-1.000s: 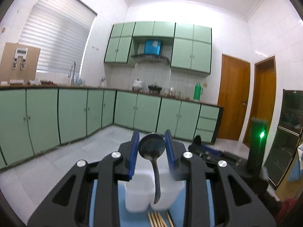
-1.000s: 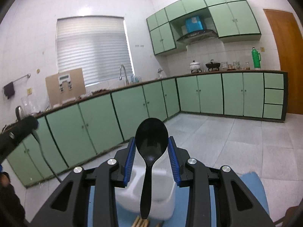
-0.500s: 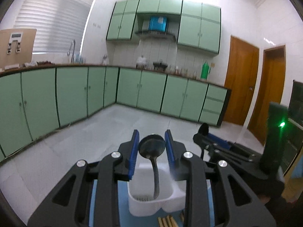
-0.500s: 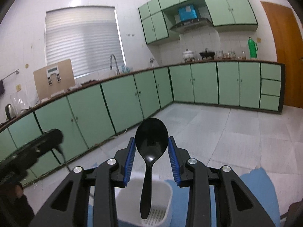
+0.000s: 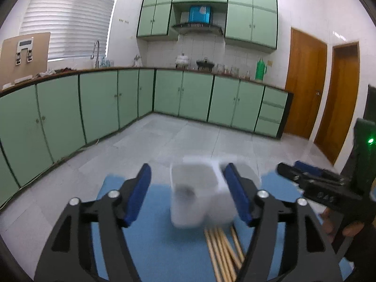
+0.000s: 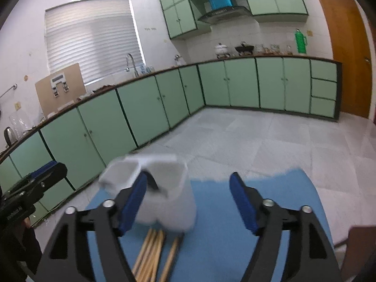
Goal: Organize utensils
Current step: 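Withdraw both open tools back toward the chopsticks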
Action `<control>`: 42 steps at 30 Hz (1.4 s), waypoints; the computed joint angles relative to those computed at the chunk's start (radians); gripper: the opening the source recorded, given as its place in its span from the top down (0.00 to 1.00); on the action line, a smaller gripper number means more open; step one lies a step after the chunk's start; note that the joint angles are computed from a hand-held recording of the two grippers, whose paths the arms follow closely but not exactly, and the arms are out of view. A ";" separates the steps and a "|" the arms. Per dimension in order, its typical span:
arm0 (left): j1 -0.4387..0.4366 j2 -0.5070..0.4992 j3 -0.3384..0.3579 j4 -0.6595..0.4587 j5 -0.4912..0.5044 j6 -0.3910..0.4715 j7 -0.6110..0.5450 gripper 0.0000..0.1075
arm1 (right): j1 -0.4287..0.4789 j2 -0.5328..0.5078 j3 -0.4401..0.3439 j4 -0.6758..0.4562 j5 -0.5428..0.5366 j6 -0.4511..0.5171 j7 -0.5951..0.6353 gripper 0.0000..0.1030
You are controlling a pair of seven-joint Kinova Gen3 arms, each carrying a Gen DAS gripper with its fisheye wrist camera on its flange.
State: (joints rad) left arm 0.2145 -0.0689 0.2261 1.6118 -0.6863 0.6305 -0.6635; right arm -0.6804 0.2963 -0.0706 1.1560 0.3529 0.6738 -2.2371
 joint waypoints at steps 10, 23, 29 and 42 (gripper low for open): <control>0.029 -0.108 0.047 0.181 0.244 0.161 -0.087 0.28 | -0.053 -0.166 -0.107 0.306 0.036 0.193 -0.219 0.18; 0.001 -0.142 0.053 0.260 0.303 0.320 -0.124 0.25 | -0.124 -0.142 -0.179 0.339 0.123 0.317 -0.284 0.18; -0.034 -0.180 0.038 0.287 0.324 0.322 -0.149 0.23 | -0.171 -0.103 -0.177 0.283 0.143 0.375 -0.243 0.17; -0.060 -0.176 0.061 0.291 0.340 0.315 -0.138 0.22 | -0.209 -0.069 -0.155 0.226 0.126 0.395 -0.201 0.17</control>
State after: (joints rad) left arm 0.1550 -0.2449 0.2870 1.9032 -0.3464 0.9458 -0.8017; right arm -0.8890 0.2272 -0.2256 1.3823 0.4787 1.0690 -2.4380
